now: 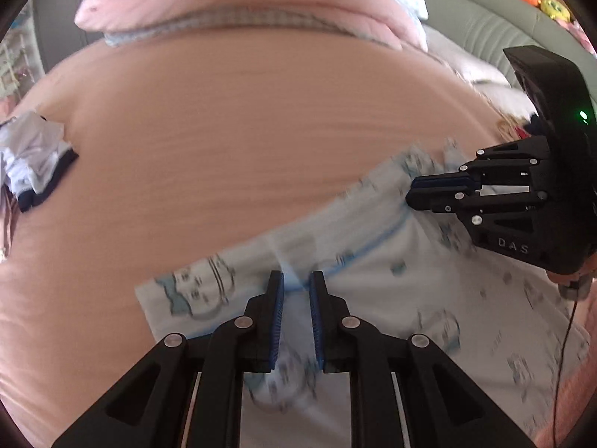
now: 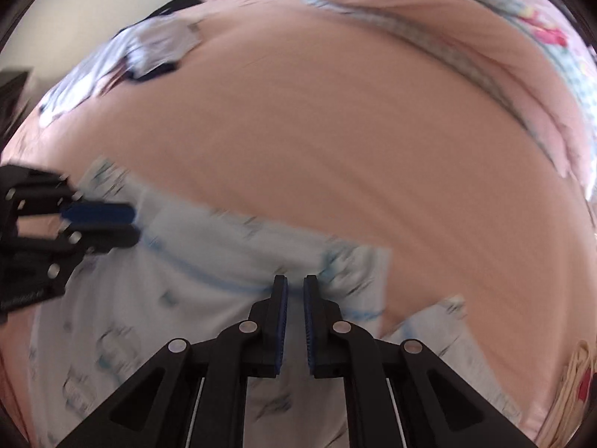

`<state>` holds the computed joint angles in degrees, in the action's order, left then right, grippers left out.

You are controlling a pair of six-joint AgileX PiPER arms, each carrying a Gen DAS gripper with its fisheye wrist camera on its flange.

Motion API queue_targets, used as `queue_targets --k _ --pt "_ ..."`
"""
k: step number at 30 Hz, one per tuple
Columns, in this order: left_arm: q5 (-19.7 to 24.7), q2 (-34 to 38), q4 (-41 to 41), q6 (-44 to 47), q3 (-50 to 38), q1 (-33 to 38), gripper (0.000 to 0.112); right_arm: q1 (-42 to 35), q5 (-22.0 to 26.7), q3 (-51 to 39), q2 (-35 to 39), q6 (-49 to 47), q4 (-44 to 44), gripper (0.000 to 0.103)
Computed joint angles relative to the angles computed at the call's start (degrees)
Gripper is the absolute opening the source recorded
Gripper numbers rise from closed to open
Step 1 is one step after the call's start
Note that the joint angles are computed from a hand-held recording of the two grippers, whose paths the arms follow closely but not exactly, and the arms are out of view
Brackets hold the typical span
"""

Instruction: Fold clothes

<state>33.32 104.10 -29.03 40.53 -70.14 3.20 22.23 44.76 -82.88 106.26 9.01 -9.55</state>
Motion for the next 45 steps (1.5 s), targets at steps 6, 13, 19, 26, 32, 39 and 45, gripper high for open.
queue_targets --k 6,13,19,26,32,39,45 --pt "-4.2 -3.5 3.9 -4.2 2.8 -2.3 0.013 -2.9 0.9 -2.9 -0.3 4.7 -0.1 0.009" --pt "15.4 -5.4 -2.7 5.2 0.6 4.9 0.015 -2.3 7.3 -0.7 -4.3 -5.7 13.2 0.03" --pt "16.6 -3.0 -2.1 0.4 0.1 7.0 0.017 -3.6 2.7 2.6 -3.1 -3.4 12.3 0.026" --pt "18.4 -1.9 -1.3 -0.6 -1.6 7.3 0.017 2.3 -0.3 2.8 -1.0 9.7 -9.7 0.003" --pt "14.9 -1.4 0.8 -3.2 -1.3 4.1 0.017 -1.4 0.6 0.3 0.9 8.6 -11.9 0.0" --pt "14.8 -2.3 0.2 -3.5 -1.0 4.7 0.017 -6.4 2.0 0.1 -1.2 7.9 -8.6 0.002" --pt "33.6 0.0 -0.8 3.1 -5.6 4.2 0.017 -5.4 10.0 1.9 -7.8 -22.0 22.6 0.003"
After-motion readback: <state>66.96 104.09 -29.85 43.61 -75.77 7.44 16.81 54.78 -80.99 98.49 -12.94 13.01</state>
